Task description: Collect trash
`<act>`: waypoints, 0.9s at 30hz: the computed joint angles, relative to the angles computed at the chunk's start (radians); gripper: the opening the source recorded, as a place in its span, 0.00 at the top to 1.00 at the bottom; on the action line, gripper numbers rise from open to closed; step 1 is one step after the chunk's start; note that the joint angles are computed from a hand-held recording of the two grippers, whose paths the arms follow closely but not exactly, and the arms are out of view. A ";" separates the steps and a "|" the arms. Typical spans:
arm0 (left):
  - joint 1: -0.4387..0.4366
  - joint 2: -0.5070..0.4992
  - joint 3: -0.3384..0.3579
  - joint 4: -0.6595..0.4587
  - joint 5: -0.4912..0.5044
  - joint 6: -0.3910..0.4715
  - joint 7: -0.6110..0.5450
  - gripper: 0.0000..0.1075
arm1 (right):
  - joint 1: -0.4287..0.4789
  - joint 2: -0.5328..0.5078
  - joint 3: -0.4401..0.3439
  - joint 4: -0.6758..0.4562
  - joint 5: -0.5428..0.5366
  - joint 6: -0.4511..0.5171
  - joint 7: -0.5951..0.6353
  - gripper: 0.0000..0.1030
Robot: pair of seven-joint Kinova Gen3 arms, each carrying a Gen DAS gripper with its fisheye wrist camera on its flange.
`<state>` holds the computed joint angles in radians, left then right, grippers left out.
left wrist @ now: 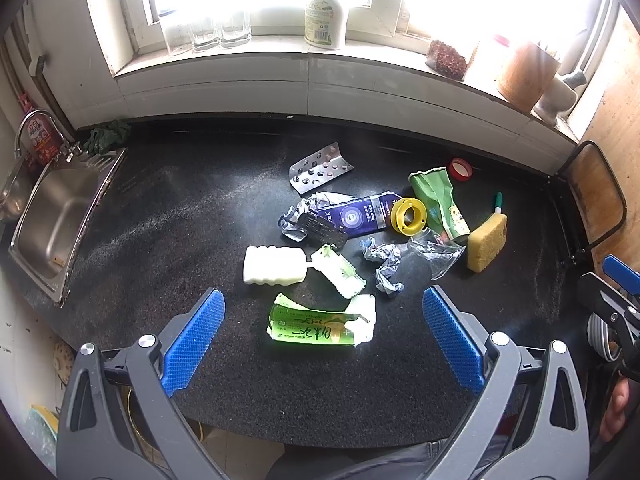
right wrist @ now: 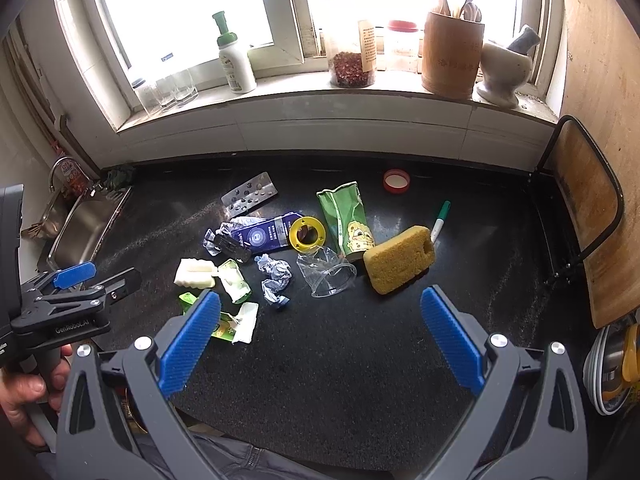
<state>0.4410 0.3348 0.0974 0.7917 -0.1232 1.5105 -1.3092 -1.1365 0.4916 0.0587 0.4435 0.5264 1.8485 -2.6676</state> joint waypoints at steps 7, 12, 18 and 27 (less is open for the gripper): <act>-0.002 0.010 -0.001 -0.007 0.001 0.004 -0.006 0.10 | 0.013 -0.001 -0.005 0.008 -0.009 -0.009 -0.001 0.05; -0.001 0.027 -0.002 -0.026 0.004 0.014 -0.010 0.10 | 0.027 0.004 -0.006 0.001 -0.021 -0.008 0.004 0.05; -0.001 0.046 -0.005 -0.041 0.011 0.028 -0.022 0.10 | 0.054 -0.001 -0.010 0.018 -0.046 -0.020 0.000 0.05; -0.001 0.094 -0.012 -0.095 0.024 0.050 -0.042 0.10 | 0.102 -0.014 -0.032 0.075 -0.073 -0.059 -0.021 0.05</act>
